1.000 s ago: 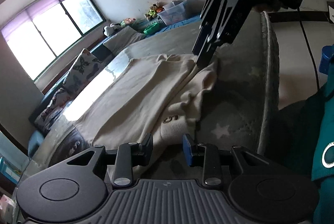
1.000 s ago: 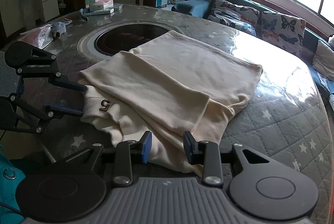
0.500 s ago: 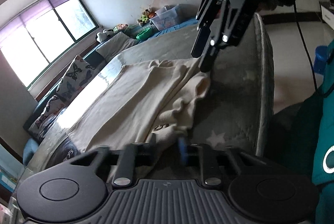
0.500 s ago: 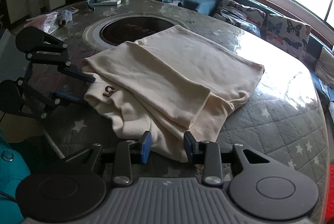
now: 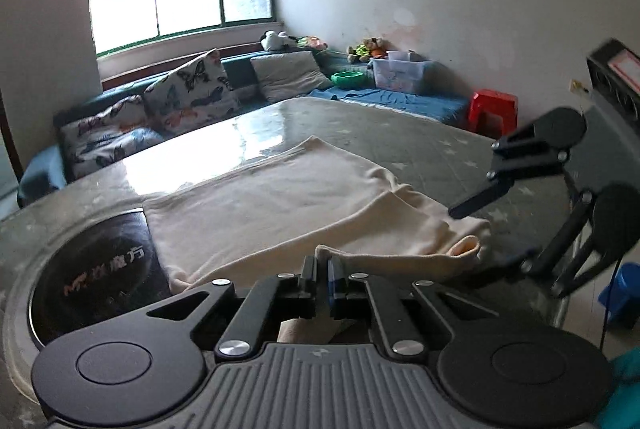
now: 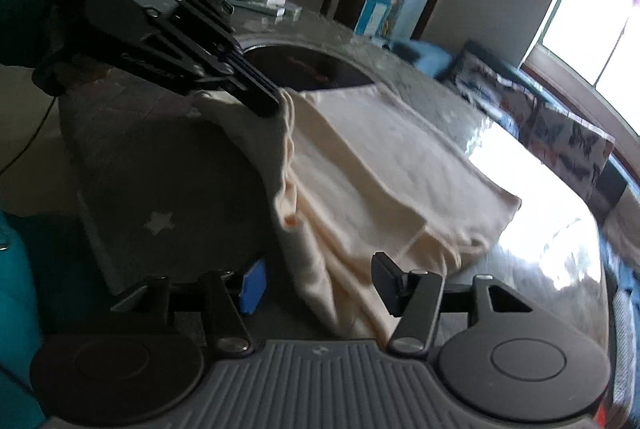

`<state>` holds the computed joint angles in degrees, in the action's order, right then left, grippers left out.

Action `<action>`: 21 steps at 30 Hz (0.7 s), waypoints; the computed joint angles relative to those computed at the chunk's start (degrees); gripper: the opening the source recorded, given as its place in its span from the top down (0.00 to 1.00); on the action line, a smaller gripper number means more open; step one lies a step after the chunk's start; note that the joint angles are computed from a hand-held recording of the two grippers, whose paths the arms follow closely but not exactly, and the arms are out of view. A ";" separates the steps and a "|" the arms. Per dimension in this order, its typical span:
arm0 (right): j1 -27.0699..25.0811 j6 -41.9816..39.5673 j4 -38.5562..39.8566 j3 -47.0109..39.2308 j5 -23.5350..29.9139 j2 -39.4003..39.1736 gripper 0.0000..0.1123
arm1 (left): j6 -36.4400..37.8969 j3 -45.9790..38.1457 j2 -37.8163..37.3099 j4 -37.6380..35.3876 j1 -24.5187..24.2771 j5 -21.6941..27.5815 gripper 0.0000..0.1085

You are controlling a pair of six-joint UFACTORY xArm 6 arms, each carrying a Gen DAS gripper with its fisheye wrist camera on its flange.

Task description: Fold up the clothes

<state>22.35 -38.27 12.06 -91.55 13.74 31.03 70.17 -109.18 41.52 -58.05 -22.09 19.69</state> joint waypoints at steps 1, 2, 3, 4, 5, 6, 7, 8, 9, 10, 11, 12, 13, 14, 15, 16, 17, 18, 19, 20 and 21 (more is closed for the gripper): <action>0.04 -0.13 0.13 -0.85 -0.13 0.77 0.52 | -0.29 -0.58 0.22 -0.33 0.16 0.58 0.95; 0.05 -0.41 0.78 -2.09 0.23 1.67 0.54 | -0.49 -1.04 0.40 -0.64 0.30 1.03 0.95; 0.06 -0.65 1.41 -3.35 0.62 2.59 0.59 | -0.27 -0.96 0.34 -0.87 0.37 0.94 0.95; 0.01 -0.66 2.16 -4.88 1.50 3.54 0.67 | 0.02 -0.71 0.18 -1.15 0.42 0.83 0.95; -0.16 -0.04 2.78 -6.53 2.85 4.41 0.72 | 0.50 0.16 -0.33 -1.52 0.45 0.61 0.95; -0.38 0.66 3.56 -7.74 3.91 4.95 0.79 | 0.99 1.04 -0.85 -1.91 0.47 0.39 0.93; -0.66 0.98 5.10 -8.85 5.07 5.33 0.82 | 1.54 1.89 -1.37 -2.30 0.52 0.24 0.91; -0.95 1.42 6.52 -9.98 6.23 5.72 0.84 | 2.60 2.85 -2.01 -2.88 0.65 0.29 0.91; -1.25 1.96 7.84 -11.14 7.40 6.14 0.88 | 4.38 4.17 -2.85 -3.92 0.68 -0.04 0.90; -1.54 2.39 9.07 -12.14 8.33 6.47 0.90 | 6.02 5.34 -3.56 -4.81 0.58 -0.71 0.86; -1.73 2.49 10.08 -12.75 8.73 6.63 0.90 | 8.41 6.76 -4.42 -6.06 0.40 -1.61 0.84; -1.89 2.60 10.89 -13.43 9.08 6.87 0.91 | 11.57 8.21 -5.31 -7.79 0.23 -2.20 0.77; -2.09 3.06 11.45 -14.40 9.59 7.25 0.91 | 14.81 9.64 -6.17 -9.54 0.00 -3.00 0.67; -2.21 3.54 11.66 -15.02 9.85 7.50 0.91 | 18.25 11.04 -6.85 -11.27 -0.48 -4.68 0.62; -2.29 3.70 12.05 -15.37 9.97 7.63 0.92 | 21.01 11.87 -7.16 -12.76 -0.87 -6.02 0.60; -2.37 3.90 12.40 -15.68 10.09 7.74 0.92 | 22.42 12.34 -7.16 -12.98 -1.19 -7.10 0.60; -2.41 4.12 12.54 -15.87 10.09 7.80 0.92 | 23.45 12.50 -6.91 -12.89 -1.45 -8.11 0.60; -2.45 4.21 12.53 -16.06 9.98 7.91 0.92 | 24.52 12.65 -6.66 -12.83 -1.72 -9.12 0.60; -2.46 4.36 12.54 -16.25 9.87 8.01 0.92 | 25.46 12.76 -6.36 -12.69 -1.98 -10.11 0.61; -2.38 4.73 12.40 -16.27 9.63 8.04 0.92 | 25.83 12.70 -5.92 -12.04 -2.19 -10.97 0.62; -2.33 4.99 12.40 -16.19 9.38 8.01 0.92 | 26.35 12.68 -5.55 -11.53 -2.40 -11.78 0.68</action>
